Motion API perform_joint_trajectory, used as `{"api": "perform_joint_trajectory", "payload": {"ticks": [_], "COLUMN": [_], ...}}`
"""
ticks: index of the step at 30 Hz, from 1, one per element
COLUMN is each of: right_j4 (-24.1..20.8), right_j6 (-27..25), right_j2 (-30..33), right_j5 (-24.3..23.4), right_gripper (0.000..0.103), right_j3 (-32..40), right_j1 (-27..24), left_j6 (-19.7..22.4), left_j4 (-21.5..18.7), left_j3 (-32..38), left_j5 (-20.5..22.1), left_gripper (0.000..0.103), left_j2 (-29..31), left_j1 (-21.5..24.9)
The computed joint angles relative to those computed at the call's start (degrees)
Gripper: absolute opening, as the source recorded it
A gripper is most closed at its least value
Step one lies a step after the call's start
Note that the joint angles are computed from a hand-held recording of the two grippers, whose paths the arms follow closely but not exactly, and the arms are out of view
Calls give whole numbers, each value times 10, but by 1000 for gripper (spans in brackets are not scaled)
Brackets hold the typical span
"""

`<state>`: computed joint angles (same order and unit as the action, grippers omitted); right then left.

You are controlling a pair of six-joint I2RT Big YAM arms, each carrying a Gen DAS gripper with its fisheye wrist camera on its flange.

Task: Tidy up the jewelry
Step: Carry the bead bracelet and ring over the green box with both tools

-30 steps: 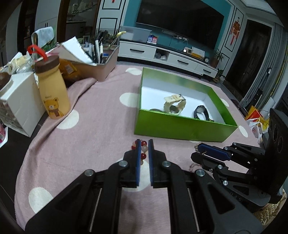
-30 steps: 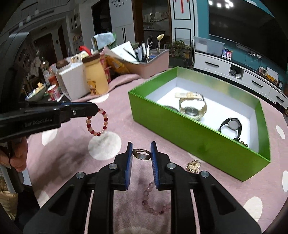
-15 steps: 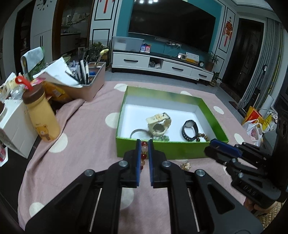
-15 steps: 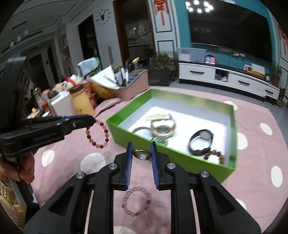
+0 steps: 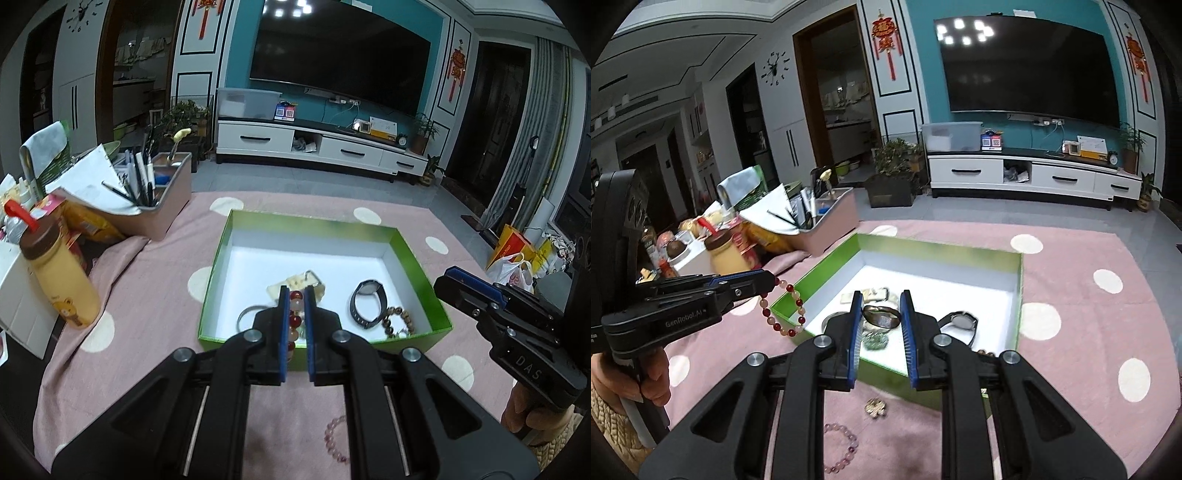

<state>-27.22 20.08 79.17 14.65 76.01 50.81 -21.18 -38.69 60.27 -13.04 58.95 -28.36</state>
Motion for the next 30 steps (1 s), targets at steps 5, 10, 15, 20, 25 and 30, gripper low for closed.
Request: {"api": "perform_joint_trajectory", "payload": {"ticks": [5, 10, 15, 20, 25, 30], "right_j4": [-2, -9, -14, -15, -16, -18], "right_j6": [5, 9, 8, 5, 1, 2], "right_j2": [5, 13, 26, 36, 46, 53], "right_j5": [0, -3, -4, -9, -12, -17], "right_gripper": [20, 20, 20, 20, 20, 20], "right_j3": [6, 11, 21, 31, 39, 43], "right_j1": [-12, -25, -35, -43, -49, -53], "left_j6": [6, 6, 4, 4, 3, 1], "left_j4": [13, 22, 30, 37, 48, 55], "left_j3": [18, 34, 45, 53, 58, 61], "left_j5": [3, 14, 19, 22, 29, 34], "left_gripper": [7, 7, 7, 7, 7, 7], "left_j2": [24, 52, 75, 92, 103, 114], "left_j1": [3, 5, 8, 12, 19, 22]}}
